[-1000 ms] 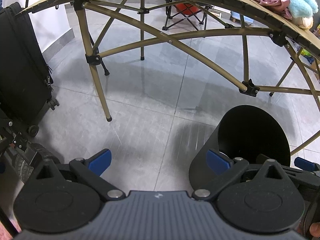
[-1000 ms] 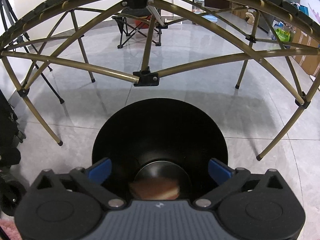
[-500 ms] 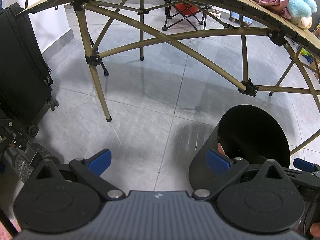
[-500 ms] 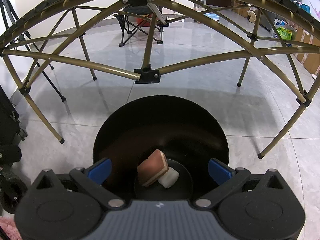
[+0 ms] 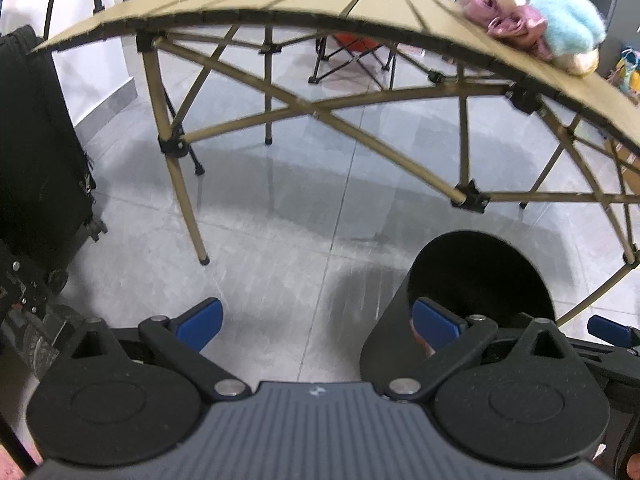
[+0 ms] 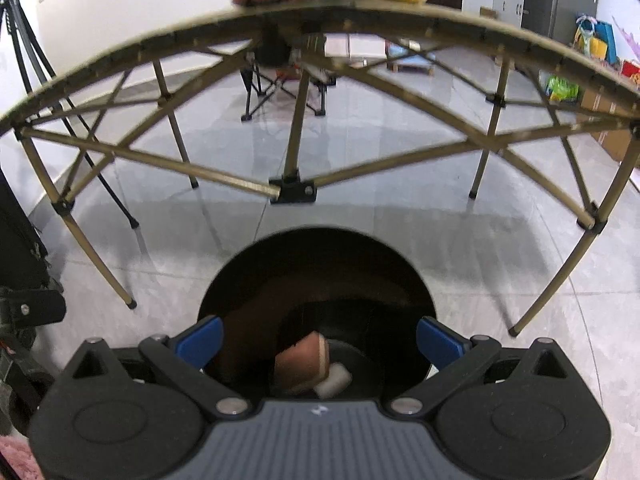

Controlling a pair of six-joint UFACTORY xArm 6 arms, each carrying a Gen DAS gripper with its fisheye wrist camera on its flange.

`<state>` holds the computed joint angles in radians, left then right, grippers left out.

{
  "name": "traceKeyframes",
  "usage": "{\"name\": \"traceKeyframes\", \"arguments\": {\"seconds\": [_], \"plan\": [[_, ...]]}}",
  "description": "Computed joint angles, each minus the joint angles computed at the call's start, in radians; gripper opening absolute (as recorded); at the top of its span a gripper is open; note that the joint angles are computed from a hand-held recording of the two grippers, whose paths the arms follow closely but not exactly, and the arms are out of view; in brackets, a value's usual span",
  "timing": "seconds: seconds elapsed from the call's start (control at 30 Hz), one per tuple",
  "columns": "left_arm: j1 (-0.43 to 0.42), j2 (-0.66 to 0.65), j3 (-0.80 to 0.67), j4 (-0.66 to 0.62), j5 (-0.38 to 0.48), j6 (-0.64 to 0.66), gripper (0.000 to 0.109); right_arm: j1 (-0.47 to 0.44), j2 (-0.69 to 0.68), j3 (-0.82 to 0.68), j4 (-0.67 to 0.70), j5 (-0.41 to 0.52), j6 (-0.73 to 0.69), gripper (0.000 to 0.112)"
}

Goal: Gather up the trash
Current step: 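Raise both tools back toward the plush toys on the table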

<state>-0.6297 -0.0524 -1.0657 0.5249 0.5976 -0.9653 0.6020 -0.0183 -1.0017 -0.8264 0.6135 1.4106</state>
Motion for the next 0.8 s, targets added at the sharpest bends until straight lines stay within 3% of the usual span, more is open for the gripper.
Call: {"name": "traceKeyframes", "arguments": {"seconds": [0.3,0.8], "plan": [[-0.009,-0.023,-0.038,0.066,-0.056,-0.052,0.103,0.001,-0.137,0.042,-0.235,0.018,0.127,0.103],[-0.024,0.1,-0.268,0.179,-0.043,-0.11,0.103,-0.116,-0.217,0.015,-0.539,-0.128,0.254,0.103]]}}
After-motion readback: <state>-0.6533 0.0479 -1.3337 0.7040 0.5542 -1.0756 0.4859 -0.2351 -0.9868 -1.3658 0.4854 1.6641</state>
